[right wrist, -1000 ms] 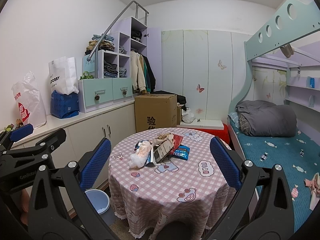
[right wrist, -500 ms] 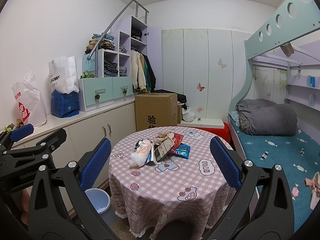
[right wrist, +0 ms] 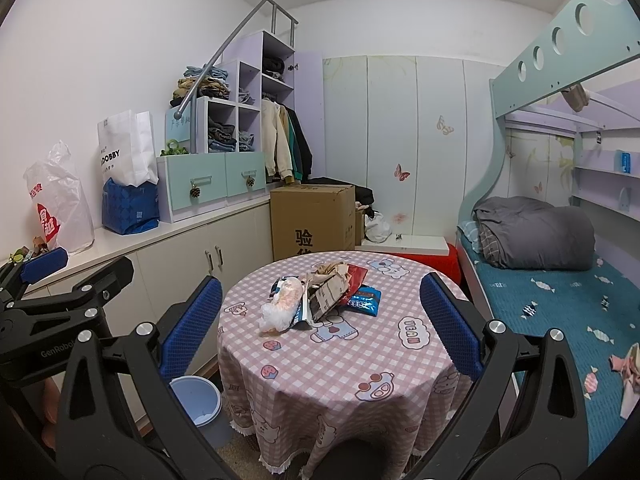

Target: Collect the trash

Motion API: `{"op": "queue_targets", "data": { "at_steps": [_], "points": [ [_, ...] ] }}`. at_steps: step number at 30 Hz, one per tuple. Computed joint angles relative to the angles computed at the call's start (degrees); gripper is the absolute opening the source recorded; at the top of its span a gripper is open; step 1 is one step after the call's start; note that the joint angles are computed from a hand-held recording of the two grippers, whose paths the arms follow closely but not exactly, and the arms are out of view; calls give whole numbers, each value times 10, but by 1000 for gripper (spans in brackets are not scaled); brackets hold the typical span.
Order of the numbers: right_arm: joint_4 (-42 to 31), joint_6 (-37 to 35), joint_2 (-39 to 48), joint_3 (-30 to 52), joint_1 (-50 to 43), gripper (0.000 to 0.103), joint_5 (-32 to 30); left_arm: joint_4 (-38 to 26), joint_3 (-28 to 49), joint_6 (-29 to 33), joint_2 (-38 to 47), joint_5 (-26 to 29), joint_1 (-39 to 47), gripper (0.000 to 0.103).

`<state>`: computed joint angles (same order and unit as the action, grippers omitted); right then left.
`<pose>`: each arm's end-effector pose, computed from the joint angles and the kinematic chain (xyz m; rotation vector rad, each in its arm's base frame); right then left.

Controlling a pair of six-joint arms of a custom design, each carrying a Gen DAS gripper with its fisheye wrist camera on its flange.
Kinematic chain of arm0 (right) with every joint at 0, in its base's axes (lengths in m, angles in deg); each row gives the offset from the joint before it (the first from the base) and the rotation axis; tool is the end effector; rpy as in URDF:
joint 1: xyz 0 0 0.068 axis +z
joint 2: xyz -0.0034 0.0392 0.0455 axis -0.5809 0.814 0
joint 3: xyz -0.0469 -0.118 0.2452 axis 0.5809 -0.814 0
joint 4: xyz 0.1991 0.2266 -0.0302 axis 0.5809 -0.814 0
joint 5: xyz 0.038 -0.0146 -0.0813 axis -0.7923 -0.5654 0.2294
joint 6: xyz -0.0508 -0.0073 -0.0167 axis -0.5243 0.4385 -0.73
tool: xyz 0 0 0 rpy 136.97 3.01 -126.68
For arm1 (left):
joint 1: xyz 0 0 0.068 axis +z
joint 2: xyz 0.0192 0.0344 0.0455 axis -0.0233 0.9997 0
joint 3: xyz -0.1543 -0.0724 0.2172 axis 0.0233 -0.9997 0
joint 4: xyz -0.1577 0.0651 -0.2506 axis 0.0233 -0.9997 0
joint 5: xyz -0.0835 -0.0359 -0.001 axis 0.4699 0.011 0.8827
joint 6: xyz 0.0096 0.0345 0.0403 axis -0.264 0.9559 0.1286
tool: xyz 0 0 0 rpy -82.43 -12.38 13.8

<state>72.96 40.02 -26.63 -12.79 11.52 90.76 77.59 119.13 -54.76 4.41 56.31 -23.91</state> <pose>0.1563 0.1281 0.2982 0.1051 1.7534 -0.0017 0.2609 -0.0967 0.2758 0.0749 1.8306 -0.0439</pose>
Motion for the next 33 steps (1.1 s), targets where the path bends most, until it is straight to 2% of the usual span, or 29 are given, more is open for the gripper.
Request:
{"op": "queue_targets", "data": {
  "at_steps": [15, 16, 33],
  "points": [
    [1, 1, 0, -3, 1, 97, -1, -2, 3, 0, 2, 0, 0, 99],
    [32, 3, 13, -24, 5, 97, 3, -2, 3, 0, 2, 0, 0, 99],
    [40, 7, 17, -31, 11, 97, 8, -4, 4, 0, 2, 1, 1, 99]
  ]
}}
